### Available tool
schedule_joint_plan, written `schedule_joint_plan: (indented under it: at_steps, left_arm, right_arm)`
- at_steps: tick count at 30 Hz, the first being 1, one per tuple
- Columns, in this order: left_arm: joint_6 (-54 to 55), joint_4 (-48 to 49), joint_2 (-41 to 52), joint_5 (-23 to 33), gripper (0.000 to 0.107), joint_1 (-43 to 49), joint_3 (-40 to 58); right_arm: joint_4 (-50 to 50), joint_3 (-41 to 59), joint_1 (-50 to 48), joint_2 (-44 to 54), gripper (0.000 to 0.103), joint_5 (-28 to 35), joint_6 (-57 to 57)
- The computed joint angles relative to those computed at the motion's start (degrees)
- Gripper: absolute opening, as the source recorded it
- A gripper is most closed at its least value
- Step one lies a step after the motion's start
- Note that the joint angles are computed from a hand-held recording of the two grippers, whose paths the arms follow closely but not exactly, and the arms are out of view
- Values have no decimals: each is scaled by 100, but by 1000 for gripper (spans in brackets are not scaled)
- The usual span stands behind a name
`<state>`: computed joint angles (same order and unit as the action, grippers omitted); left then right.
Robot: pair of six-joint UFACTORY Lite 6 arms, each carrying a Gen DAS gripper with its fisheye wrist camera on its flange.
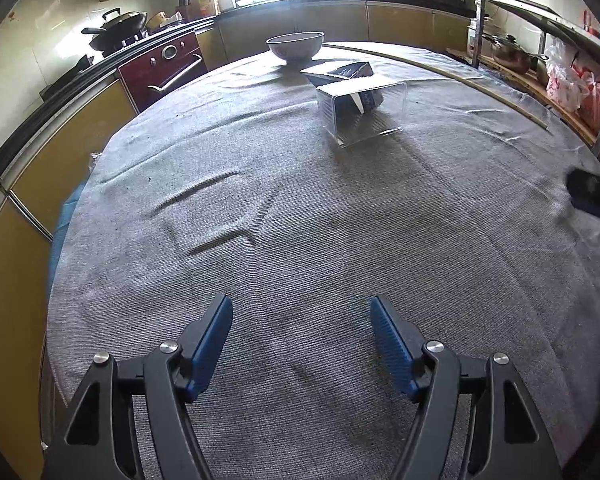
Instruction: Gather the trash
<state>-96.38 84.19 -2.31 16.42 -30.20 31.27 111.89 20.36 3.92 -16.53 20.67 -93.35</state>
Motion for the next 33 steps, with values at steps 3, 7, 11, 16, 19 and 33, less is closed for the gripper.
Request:
schedule_joint_plan:
  at_steps: [3, 7, 11, 16, 19, 33]
  left_arm:
    - [368, -244, -283, -155, 72, 112, -123]
    - [1130, -811, -826, -229, 72, 302, -354]
    - [1915, -1423, -1271, -314, 73, 594, -540]
    - [3057, -2420, -1638, -506, 73, 1003, -717]
    - [3240, -2580, -1745, -496, 73, 1066, -796]
    - [4359, -3595, -2146, -563, 73, 1250, -964]
  right_arm:
    - [63, 874, 465, 648, 66, -234, 42]
    - [-142, 2304, 805, 1827, 67, -300, 450]
    - [-1155, 3715, 889, 3075, 67, -153, 1674]
    - [-2464, 5502, 867, 4629, 68, 266, 3533]
    - [-3103, 6302, 820, 5346, 68, 455, 4702]
    - [-3567, 6850, 941, 5727, 68, 457, 6138]
